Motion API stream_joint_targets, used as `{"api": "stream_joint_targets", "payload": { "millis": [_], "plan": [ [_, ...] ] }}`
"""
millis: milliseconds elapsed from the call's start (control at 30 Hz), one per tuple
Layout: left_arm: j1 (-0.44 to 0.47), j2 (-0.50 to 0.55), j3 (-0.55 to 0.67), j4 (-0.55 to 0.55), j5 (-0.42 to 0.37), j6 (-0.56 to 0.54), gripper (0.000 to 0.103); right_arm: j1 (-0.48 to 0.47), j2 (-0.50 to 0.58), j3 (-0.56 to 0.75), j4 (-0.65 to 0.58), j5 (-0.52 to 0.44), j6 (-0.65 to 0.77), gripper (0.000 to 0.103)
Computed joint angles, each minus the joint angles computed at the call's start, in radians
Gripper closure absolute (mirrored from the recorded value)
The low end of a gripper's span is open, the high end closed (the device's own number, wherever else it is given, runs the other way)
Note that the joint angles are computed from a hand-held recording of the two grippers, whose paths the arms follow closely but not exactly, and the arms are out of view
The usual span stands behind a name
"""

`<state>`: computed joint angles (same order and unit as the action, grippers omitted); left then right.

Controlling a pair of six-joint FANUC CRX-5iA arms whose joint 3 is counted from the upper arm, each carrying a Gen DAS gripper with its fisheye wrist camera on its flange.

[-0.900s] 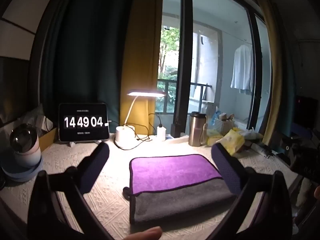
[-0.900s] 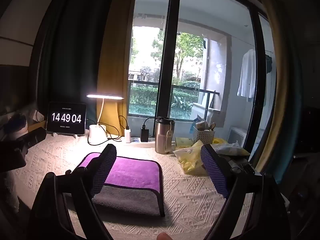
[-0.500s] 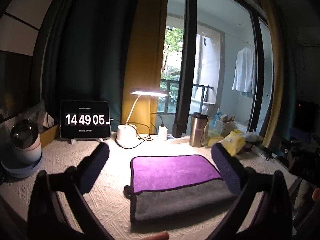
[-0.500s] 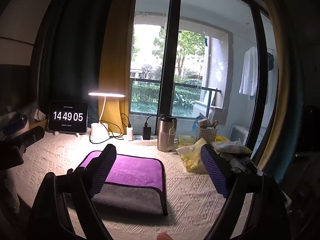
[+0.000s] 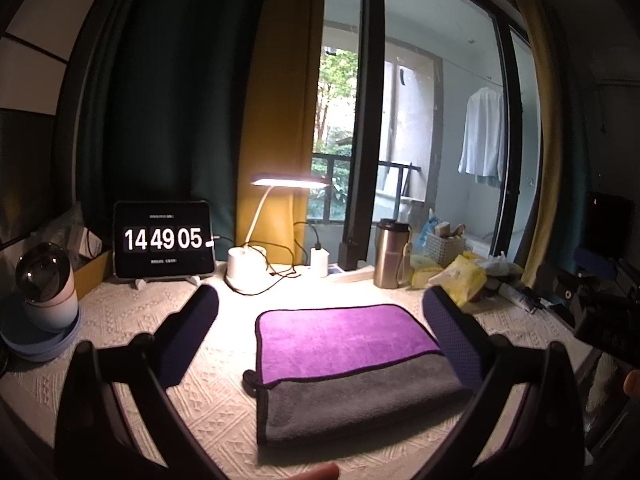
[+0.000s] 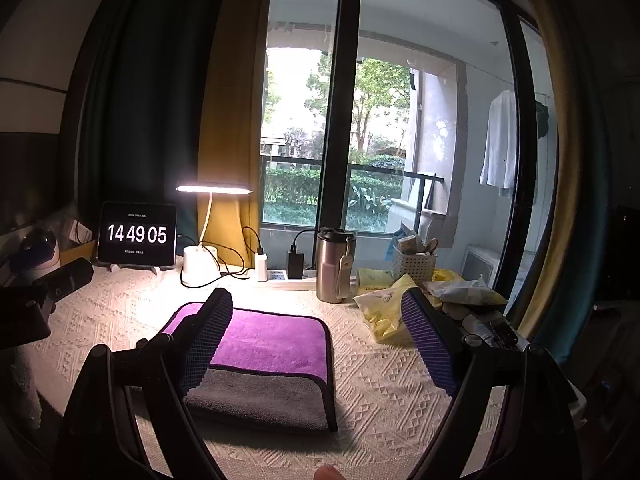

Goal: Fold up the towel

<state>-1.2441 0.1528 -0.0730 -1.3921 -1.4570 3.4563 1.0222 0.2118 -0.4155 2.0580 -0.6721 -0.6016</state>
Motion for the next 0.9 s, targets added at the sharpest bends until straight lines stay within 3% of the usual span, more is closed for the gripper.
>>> {"api": "stream_joint_targets", "payload": {
  "millis": [900],
  "plan": [
    [-0.003, -0.002, -0.002, -0.006, -0.011, 0.006, 0.0, -0.007, 0.008, 0.011, -0.004, 0.022, 0.001, 0.014]
  ]
}}
